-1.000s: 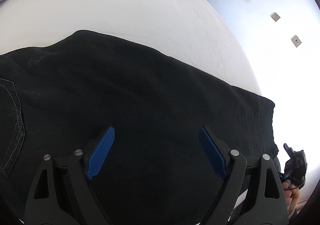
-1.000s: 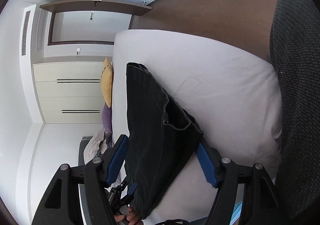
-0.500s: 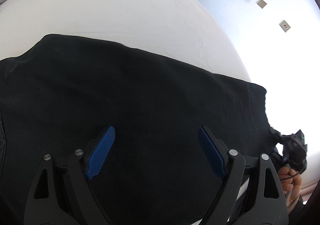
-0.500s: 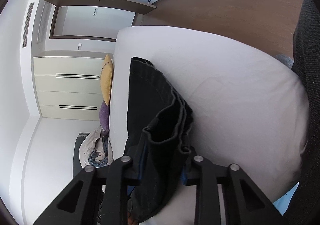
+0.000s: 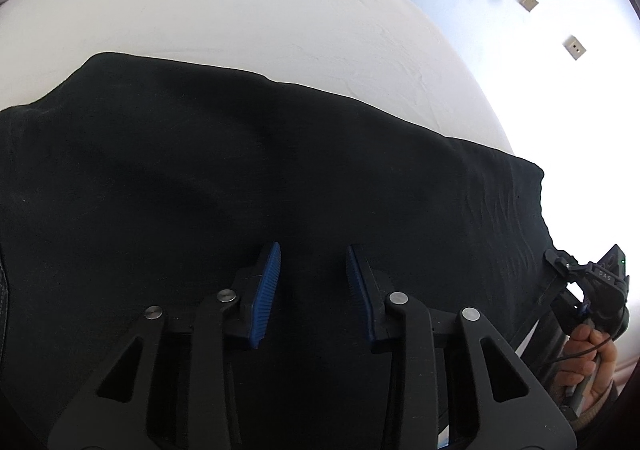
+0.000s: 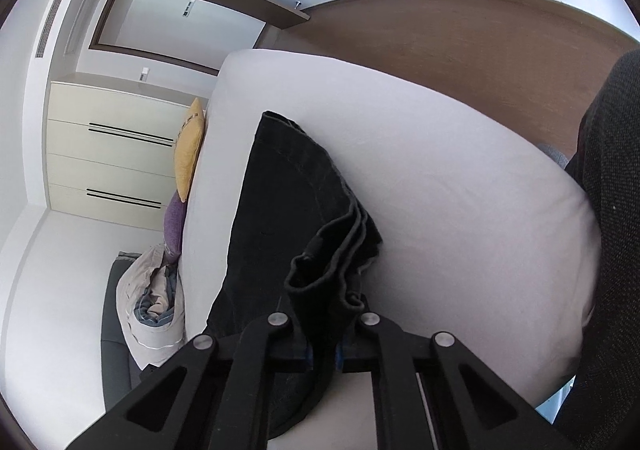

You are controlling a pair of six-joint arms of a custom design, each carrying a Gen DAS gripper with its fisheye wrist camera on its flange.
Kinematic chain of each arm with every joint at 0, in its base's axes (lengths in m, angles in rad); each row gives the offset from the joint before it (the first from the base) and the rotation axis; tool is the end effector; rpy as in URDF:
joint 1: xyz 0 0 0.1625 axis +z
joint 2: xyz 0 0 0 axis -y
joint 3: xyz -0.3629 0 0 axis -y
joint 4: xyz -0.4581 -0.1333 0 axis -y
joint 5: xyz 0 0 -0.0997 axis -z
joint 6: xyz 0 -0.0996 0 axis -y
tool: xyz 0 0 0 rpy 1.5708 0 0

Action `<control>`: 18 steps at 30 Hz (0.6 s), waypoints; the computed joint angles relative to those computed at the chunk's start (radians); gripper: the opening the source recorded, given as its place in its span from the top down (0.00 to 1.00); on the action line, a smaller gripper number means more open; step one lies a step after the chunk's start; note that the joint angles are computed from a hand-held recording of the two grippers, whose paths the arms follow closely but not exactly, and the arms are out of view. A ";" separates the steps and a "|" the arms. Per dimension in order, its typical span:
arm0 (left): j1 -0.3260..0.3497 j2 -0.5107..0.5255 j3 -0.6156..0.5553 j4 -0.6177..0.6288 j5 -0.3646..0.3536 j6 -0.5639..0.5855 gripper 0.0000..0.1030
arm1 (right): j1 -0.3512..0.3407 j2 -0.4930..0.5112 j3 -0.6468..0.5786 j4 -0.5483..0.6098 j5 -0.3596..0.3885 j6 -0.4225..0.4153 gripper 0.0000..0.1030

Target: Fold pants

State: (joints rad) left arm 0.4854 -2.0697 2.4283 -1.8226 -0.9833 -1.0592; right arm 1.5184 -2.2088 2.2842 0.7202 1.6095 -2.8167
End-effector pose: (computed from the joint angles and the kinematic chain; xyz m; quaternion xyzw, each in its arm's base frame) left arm -0.2177 -0.3280 0.2273 0.0280 0.9555 -0.2295 0.1831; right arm 0.1167 -0.2455 0.2786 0.1808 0.9079 -0.3768 0.0336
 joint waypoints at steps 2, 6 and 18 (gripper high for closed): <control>-0.007 -0.008 0.003 0.014 0.006 -0.004 0.69 | 0.090 0.056 -0.032 -0.020 0.098 0.021 0.92; -0.014 -0.068 0.031 0.016 0.012 -0.014 0.69 | 0.322 0.235 -0.140 -0.061 0.319 0.008 0.93; -0.104 -0.483 0.130 0.111 0.059 -0.230 0.21 | 0.786 0.983 -0.457 -0.045 0.464 -0.426 0.93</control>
